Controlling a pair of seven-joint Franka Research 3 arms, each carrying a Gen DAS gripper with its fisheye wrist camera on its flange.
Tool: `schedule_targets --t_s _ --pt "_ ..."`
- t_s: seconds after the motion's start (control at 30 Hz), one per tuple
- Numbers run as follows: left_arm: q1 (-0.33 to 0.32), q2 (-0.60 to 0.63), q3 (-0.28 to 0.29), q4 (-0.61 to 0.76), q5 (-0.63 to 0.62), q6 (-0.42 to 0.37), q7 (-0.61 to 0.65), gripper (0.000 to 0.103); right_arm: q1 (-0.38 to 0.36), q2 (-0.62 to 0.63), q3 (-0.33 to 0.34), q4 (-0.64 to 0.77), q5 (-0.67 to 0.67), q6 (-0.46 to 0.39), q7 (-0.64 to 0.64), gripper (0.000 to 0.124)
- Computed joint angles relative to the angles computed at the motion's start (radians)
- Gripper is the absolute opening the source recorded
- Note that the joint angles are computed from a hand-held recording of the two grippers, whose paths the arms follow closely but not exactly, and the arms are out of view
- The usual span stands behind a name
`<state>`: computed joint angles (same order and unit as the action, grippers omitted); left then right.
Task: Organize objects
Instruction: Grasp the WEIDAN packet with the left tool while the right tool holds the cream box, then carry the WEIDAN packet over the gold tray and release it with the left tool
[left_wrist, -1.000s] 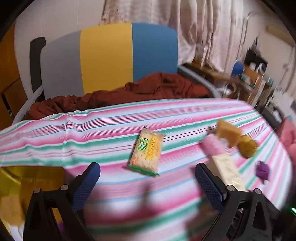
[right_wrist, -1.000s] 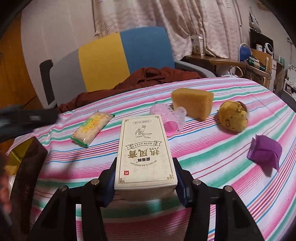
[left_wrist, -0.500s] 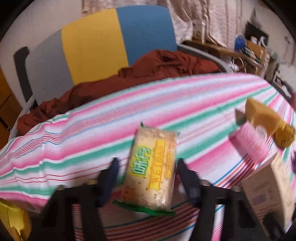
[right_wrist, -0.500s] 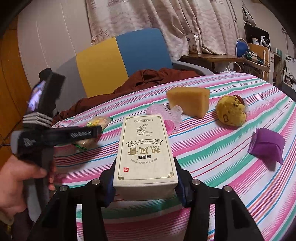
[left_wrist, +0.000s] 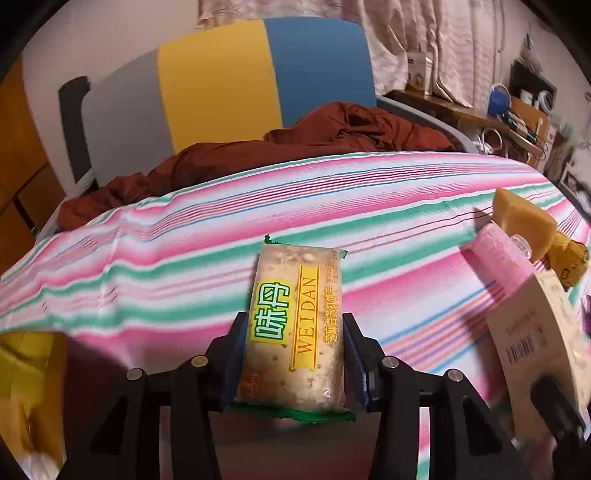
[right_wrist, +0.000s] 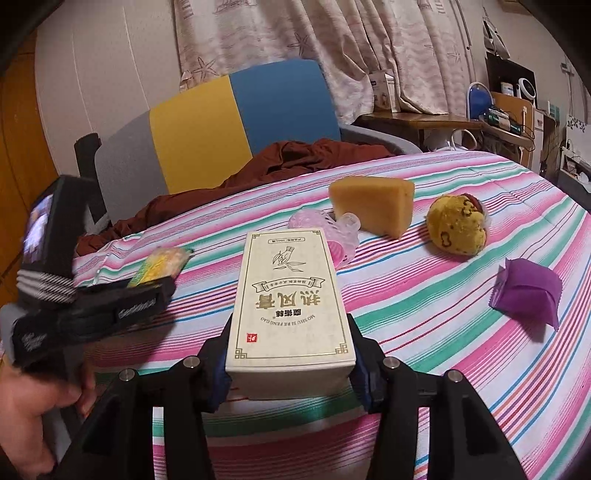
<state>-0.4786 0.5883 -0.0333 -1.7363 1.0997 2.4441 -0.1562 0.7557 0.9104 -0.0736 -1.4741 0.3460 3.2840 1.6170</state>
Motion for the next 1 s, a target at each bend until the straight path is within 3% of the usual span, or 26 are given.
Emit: schedule_targets --t_s 0.27,0.5,0.67,0.8,1.0 --pt "-0.052 -0.118 -0.023 -0.153 0.146 -0.032 -0.229 0.049 0.074 0.013 -0.1 0.015 0.007 -0.028 0.038 0.052" --pt "-0.025 -0.24 -0.087 -0.316 0.269 0.03 -0.473 0.049 0.136 0.021 -0.183 0.014 -0.014 -0.047 0.091 0.052" --pt "-0.013 -0.361 -0.148 -0.439 0.363 0.015 -0.629 0.049 0.168 0.028 -0.226 0.017 -0.04 -0.061 0.121 0.052" --pt "0.008 -0.474 -0.197 -0.543 0.392 -0.021 -0.714 0.049 0.201 0.028 -0.265 0.009 -0.065 -0.062 0.136 0.052" --pt "0.081 -0.629 -0.231 -0.694 0.367 -0.021 -0.795 0.049 0.224 0.011 -0.264 -0.022 -0.089 -0.032 0.081 0.052"
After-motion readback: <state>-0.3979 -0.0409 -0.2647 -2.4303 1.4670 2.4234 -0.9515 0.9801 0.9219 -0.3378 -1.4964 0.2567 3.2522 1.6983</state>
